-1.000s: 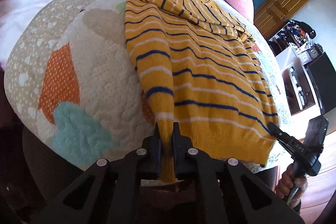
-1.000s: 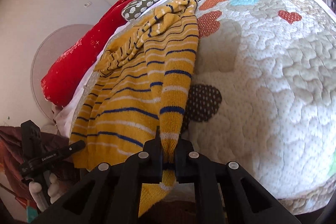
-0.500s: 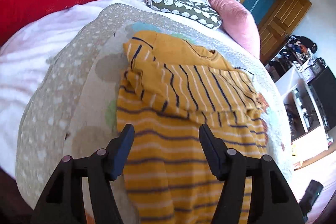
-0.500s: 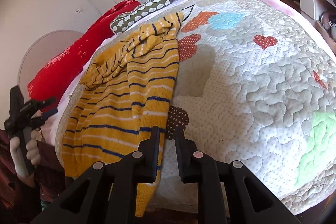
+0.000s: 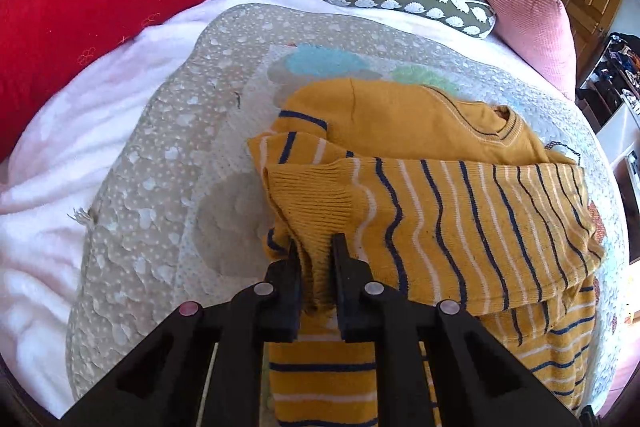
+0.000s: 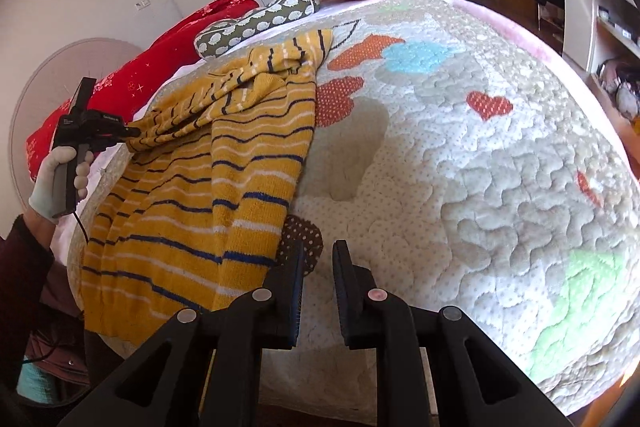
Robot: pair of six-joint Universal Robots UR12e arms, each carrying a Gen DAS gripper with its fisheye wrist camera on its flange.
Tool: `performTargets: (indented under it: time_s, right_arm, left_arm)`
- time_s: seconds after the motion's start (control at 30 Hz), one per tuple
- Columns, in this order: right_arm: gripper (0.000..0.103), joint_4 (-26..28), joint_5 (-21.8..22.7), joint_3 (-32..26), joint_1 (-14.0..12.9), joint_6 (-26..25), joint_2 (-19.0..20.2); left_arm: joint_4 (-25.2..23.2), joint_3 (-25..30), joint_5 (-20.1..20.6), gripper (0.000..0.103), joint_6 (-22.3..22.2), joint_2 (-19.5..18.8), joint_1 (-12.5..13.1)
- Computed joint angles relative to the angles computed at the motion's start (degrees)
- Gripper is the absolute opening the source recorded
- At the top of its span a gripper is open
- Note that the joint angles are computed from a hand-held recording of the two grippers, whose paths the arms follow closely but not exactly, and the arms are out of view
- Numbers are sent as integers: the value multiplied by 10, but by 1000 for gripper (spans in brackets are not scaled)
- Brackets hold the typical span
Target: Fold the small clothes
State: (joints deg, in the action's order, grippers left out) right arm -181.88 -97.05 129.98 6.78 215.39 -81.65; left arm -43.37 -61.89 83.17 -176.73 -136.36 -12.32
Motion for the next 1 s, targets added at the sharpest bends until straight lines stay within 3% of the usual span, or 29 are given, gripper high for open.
performTargets:
  time_s: [0.17, 0.33, 0.4, 0.43, 0.5, 0.67, 0.73, 0.77, 0.8, 0.93, 1.0]
  right_arm:
    - [15, 2, 26, -16, -12, 11, 14]
    - [15, -10, 67, -57, -35, -13, 35]
    - [16, -22, 129, -84, -53, -22, 54]
    - [16, -30, 186, -99, -68, -19, 69]
    - [26, -23, 228, -136, -78, 8, 101]
    - [31, 70, 145, -227, -58, -16, 157]
    - [34, 111, 87, -256, -46, -48, 173]
    - [30, 136, 61, -266, -41, -56, 177]
    - [9, 136, 57, -265, -44, -52, 178]
    - [8, 90, 61, -223, -59, 32, 160]
    - [8, 87, 21, -205, -60, 78, 147]
  left_arm:
    - [-8, 14, -9, 14, -26, -16, 6]
    - [1, 9, -14, 15, -16, -17, 5]
    - [-8, 13, -27, 15, -17, -18, 9]
    - [-11, 15, -34, 16, -20, -19, 11]
    - [-12, 15, -45, 17, -22, -20, 14]
    - [-5, 11, -40, 17, -10, -19, 12]
    - [0, 7, -34, 17, -4, -18, 11]
    - [2, 6, -32, 17, 0, -17, 10]
    - [5, 4, -29, 18, 4, -16, 10]
    - [9, 2, -20, 21, 14, -17, 7]
    - [6, 3, -24, 21, 6, -16, 8]
